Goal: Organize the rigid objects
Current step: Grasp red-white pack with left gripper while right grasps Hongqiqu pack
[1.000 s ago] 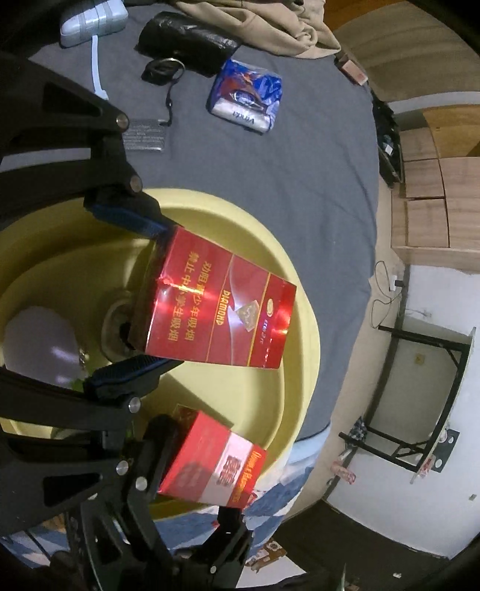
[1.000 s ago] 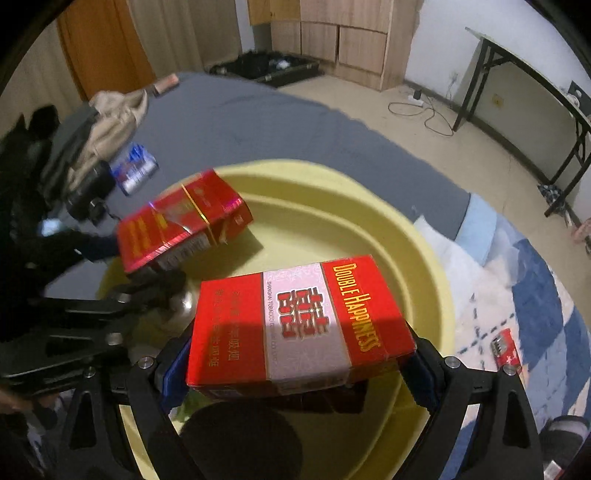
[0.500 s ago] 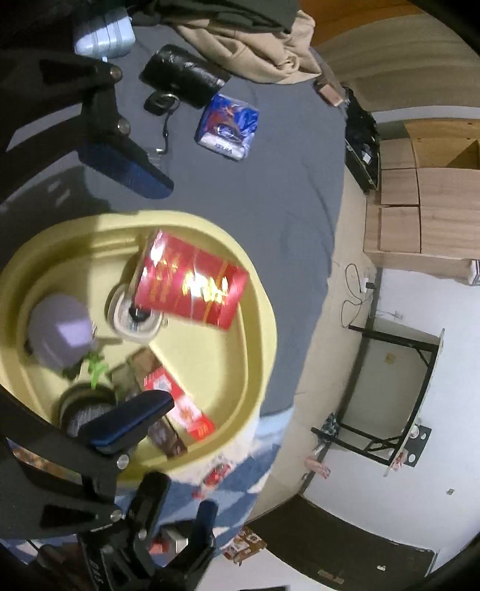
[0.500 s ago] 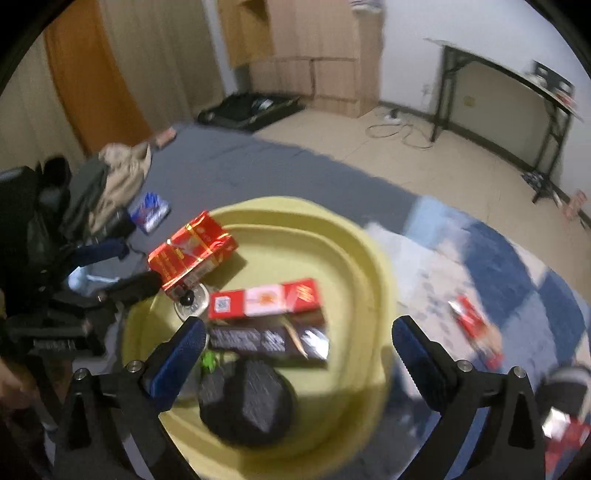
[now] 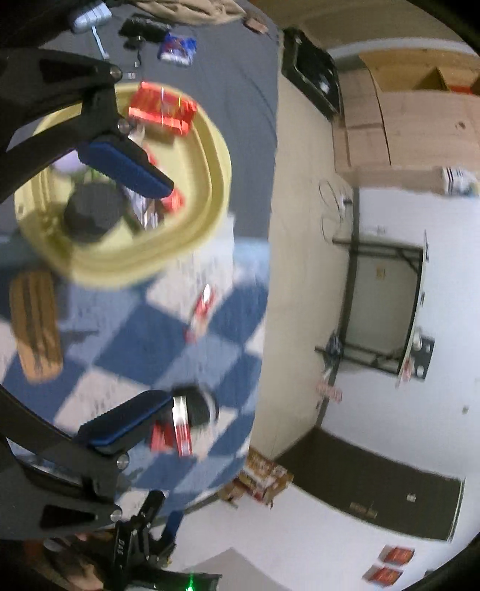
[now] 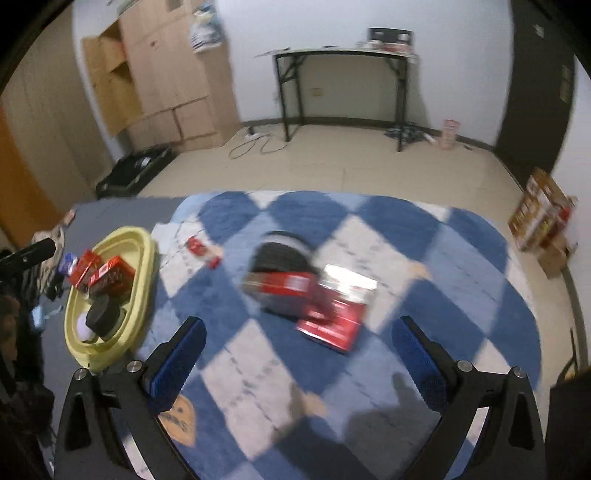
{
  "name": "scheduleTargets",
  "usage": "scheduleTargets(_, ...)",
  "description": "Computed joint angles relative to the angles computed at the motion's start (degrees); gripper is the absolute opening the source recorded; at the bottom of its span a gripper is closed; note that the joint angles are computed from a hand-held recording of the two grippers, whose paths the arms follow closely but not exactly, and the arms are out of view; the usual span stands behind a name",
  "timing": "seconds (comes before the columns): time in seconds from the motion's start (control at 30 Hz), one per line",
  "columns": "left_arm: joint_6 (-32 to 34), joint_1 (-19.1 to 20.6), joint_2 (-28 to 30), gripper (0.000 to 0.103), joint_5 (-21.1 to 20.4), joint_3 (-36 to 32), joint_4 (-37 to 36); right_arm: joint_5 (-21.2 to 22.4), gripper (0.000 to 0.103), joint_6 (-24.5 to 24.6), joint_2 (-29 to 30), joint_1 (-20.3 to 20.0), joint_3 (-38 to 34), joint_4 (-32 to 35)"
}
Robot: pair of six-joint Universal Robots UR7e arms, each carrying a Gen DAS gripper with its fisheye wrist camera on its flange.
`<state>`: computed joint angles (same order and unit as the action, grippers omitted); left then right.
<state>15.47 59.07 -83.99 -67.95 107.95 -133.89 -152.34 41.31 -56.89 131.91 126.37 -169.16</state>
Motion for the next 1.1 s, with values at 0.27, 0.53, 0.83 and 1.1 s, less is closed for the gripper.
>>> scheduleTargets(0.27, -2.88, -6.67, 1.38, 0.103, -0.37, 4.54, 1.00, 1.38, 0.103, -4.45, -3.52, -0.52, 9.08, -8.21)
scheduleTargets(0.53, -7.02, -6.36, 10.89, 0.103, -5.96, 5.73, 0.31, 12.56, 0.103, -35.85, 3.21, -13.37, 13.42, -39.32)
scheduleTargets(0.83, -8.50, -5.19, 19.47, 0.103, -6.99, 2.76, -2.32, 26.69, 0.103, -60.87, 5.09, -24.83, 13.09, -50.72)
scheduleTargets(1.1, -8.13, -5.39, 22.45, 0.103, -6.42, 2.16, -3.78, 35.85, 0.103, -71.39, 4.23, -30.00, 12.67, -48.30)
